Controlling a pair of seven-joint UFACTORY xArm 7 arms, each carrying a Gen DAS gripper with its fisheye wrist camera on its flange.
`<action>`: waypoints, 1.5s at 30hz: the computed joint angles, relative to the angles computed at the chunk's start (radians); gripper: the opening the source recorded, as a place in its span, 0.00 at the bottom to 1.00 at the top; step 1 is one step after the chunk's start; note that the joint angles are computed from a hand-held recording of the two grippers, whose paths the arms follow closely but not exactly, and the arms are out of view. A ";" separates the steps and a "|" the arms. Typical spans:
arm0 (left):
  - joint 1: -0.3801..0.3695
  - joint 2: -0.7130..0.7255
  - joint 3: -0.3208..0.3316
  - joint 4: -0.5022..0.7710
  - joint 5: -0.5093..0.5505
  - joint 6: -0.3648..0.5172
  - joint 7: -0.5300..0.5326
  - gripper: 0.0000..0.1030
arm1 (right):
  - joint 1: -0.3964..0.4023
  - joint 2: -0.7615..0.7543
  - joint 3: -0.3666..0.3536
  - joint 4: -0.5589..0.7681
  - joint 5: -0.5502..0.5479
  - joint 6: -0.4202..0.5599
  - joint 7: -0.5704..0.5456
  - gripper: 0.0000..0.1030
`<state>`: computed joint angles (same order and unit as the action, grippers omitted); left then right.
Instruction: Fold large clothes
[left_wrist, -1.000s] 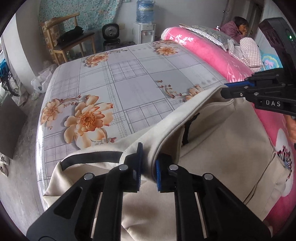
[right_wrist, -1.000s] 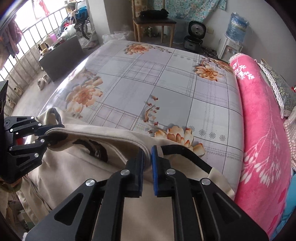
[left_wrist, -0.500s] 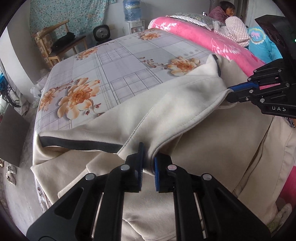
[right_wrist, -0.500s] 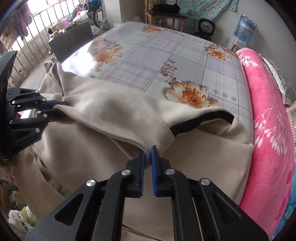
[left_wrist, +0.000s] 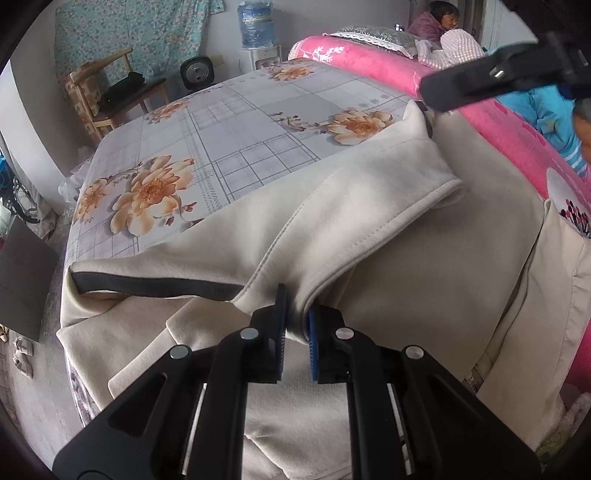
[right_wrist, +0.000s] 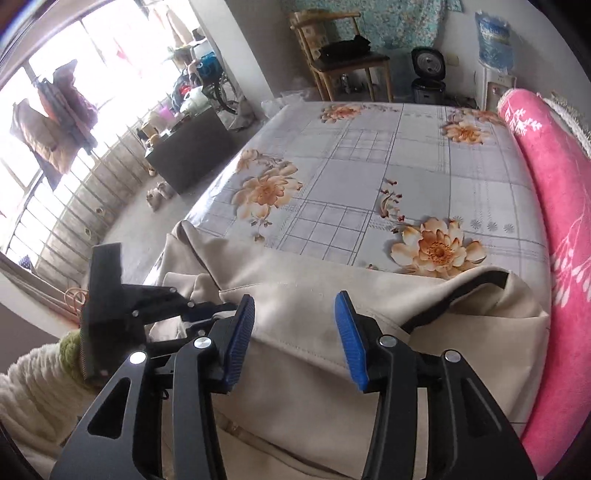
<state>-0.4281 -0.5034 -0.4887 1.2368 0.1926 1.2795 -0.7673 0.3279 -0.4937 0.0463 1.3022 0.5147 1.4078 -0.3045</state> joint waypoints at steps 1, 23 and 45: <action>-0.006 -0.010 0.010 -0.006 -0.015 -0.008 -0.002 0.17 | 0.001 0.011 0.014 -0.015 -0.012 -0.009 0.000 0.39; 0.052 0.022 0.046 -0.052 -0.052 -0.191 -0.066 0.36 | 0.018 -0.095 0.016 -0.134 -0.119 -0.112 -0.064 0.35; 0.042 -0.210 0.119 -0.267 -0.157 -0.401 -0.109 0.34 | 0.057 -0.065 0.074 -0.195 -0.119 -0.187 -0.055 0.30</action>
<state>-0.3859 -0.7133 -0.3696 0.9698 0.0353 0.8788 -0.8766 0.3847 -0.5591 0.1203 1.1074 0.3952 1.2203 -0.3594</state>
